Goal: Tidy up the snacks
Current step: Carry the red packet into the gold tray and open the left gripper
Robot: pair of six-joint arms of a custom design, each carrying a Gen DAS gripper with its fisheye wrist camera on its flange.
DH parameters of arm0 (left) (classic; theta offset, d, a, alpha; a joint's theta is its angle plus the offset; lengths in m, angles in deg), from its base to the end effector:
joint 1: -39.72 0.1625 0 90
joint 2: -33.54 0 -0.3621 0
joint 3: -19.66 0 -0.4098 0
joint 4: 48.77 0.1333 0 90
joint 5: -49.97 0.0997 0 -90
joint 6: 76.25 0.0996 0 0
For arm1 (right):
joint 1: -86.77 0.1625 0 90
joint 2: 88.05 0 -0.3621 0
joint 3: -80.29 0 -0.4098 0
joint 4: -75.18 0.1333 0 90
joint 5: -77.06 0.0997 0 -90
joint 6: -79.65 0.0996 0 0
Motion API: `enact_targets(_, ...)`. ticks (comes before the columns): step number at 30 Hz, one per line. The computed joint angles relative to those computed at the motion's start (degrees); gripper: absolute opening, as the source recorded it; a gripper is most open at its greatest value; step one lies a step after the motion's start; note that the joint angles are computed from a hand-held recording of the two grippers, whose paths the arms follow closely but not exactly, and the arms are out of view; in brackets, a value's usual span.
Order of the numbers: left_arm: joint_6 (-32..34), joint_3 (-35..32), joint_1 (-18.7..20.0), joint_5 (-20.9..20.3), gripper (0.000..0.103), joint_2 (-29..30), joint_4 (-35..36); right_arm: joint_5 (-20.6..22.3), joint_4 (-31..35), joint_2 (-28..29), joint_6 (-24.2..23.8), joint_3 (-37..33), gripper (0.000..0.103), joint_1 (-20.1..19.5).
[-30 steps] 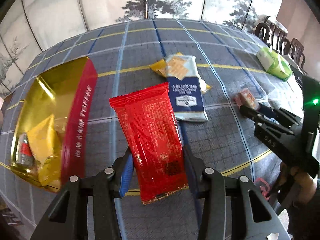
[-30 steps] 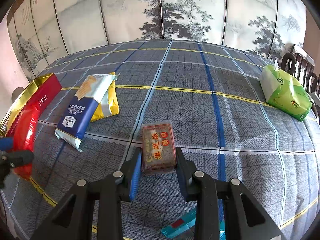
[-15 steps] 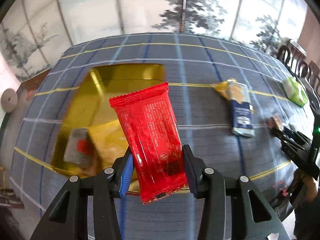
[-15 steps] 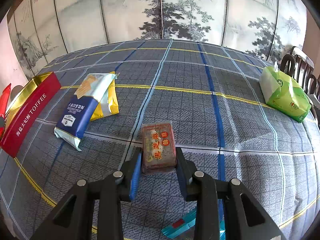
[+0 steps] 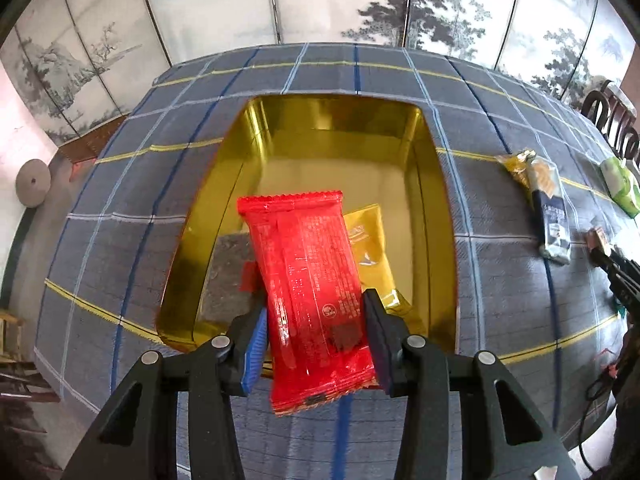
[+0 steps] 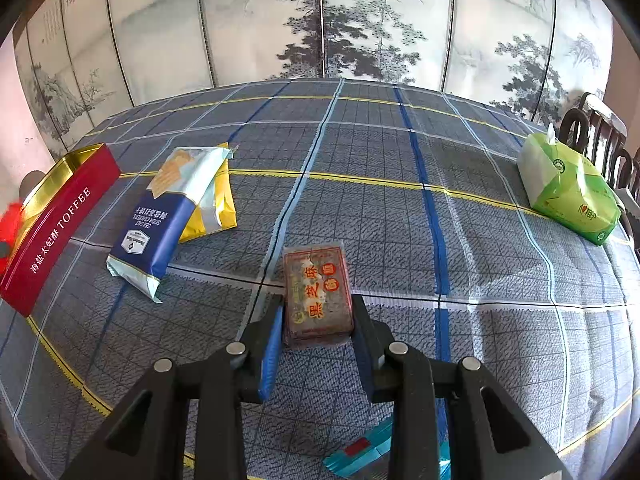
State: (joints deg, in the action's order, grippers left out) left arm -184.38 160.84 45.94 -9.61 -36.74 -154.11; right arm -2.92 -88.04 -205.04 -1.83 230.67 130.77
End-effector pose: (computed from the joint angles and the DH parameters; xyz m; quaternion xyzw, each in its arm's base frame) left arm -0.2205 -0.2089 -0.0147 -0.0605 0.8603 -0.2775 0.4232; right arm -0.1235 -0.3287 0.2482 0.3137 -0.8830 0.2238 0.2680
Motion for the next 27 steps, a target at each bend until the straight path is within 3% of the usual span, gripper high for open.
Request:
enact_targets(14,-1.1,3.0,-0.3,-1.3,0.04,-5.2,4.6,-0.5,-2.0,0.4,-0.2,0.6,0.032,0.4)
enact_targets(27,-1.1,3.0,-0.6,-1.7,0.042,-4.6,5.4,-1.5,-4.2,0.7,0.3,1.2,0.033,0.8)
